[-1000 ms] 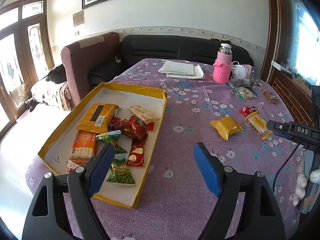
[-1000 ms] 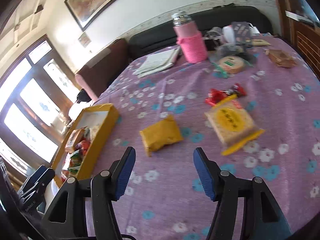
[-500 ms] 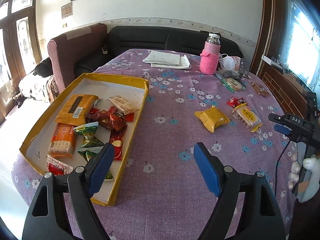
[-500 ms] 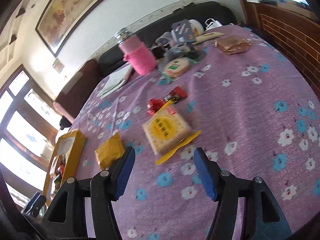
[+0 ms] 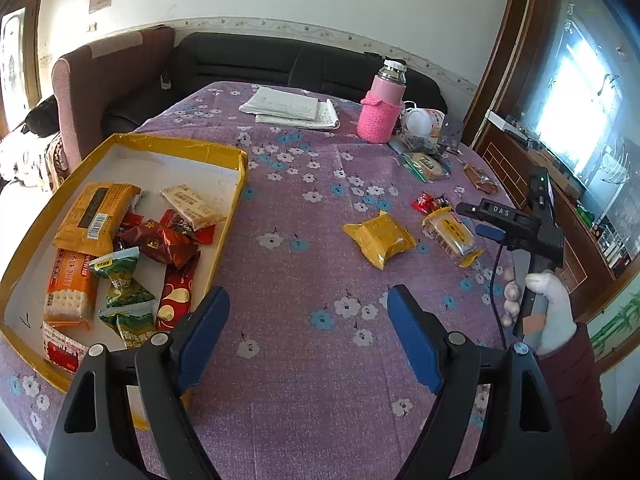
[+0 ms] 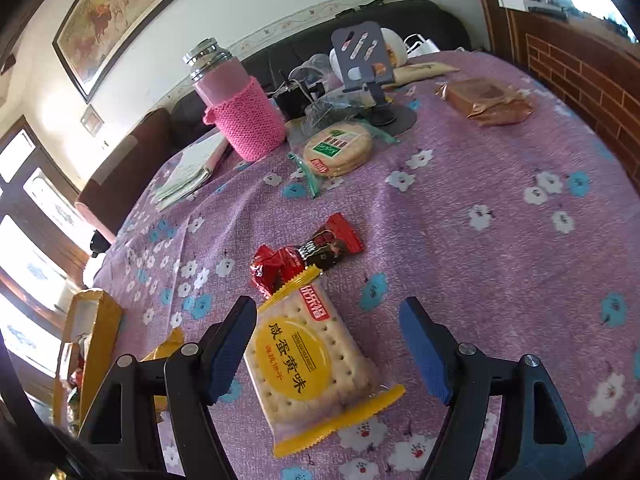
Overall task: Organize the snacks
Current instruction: 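Reach the right gripper to the yellow salted-egg cracker pack and grasp it, then grasp the small yellow pack with the left gripper while the right holds the cracker pack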
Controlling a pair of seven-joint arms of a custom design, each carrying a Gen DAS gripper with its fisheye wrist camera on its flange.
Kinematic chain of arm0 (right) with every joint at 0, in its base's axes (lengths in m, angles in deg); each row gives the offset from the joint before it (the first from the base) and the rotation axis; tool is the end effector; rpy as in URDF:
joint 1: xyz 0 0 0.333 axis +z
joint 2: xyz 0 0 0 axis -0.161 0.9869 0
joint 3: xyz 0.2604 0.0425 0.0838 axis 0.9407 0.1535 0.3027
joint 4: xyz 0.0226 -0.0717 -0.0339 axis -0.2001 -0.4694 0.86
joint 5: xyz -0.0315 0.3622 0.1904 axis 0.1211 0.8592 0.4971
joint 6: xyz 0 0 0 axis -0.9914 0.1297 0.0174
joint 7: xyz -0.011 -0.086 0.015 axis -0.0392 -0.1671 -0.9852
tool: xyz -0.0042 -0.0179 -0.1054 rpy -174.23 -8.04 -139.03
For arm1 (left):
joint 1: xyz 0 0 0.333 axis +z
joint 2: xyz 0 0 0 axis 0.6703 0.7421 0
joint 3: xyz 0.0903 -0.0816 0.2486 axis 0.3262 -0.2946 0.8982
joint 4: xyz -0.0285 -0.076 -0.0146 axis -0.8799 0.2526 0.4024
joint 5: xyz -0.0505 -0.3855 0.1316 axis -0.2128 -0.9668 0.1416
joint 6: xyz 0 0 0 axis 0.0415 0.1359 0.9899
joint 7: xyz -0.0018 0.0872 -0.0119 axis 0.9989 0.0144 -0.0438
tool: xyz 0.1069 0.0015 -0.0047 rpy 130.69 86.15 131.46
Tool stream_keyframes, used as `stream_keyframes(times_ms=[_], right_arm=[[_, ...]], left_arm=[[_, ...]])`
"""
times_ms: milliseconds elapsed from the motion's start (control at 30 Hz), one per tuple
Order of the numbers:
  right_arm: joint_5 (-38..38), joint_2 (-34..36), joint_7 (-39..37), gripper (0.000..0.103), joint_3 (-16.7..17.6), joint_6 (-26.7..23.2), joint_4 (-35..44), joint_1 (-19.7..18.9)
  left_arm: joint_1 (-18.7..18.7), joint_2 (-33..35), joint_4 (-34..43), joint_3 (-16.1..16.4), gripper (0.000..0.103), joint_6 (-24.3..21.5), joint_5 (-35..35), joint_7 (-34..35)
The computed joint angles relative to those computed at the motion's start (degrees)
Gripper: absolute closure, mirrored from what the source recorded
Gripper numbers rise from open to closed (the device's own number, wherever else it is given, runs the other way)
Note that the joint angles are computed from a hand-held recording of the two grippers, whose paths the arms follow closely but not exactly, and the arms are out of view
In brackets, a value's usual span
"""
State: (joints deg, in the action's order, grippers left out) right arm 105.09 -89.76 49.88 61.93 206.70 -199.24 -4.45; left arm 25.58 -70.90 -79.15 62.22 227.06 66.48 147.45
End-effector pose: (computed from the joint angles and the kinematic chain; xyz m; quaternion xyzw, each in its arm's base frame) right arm 0.5305 0.0047 0.4992 -0.5490 0.7474 -0.1253 0.3525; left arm 0.3848 -0.1473 0.5570 -0.6581 0.6426 -0.3480 0.1814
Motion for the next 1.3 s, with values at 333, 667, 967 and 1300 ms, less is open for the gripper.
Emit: stream_keyframes(times_ms=[333,667,967,1300], right_arm=[[-10.11,0.72,-3.01,0.014,4.25,-3.42,0.34,0.09],[-21.99,2.93,6.86,0.031,5.58,-7.31,3.60,-1.33],[-17.55,2.23,3.56,0.030,3.41,-8.34,3.12,0.24],[-16.38,1.31,3.50,0.031,3.71,-6.54,1.68,-0.10]], left_arm=[[-5.22,22.03,20.10,5.26,0.022,-5.51,-11.10,15.04],[-1.68,44.48,38.74,0.18,0.022,-7.71,-21.10,22.17],[2.23,45.22,38.23,-7.35,0.022,-9.30,-9.93,28.42],[2.42,43.41,34.80,-8.87,0.057,-4.39,1.63,19.42]])
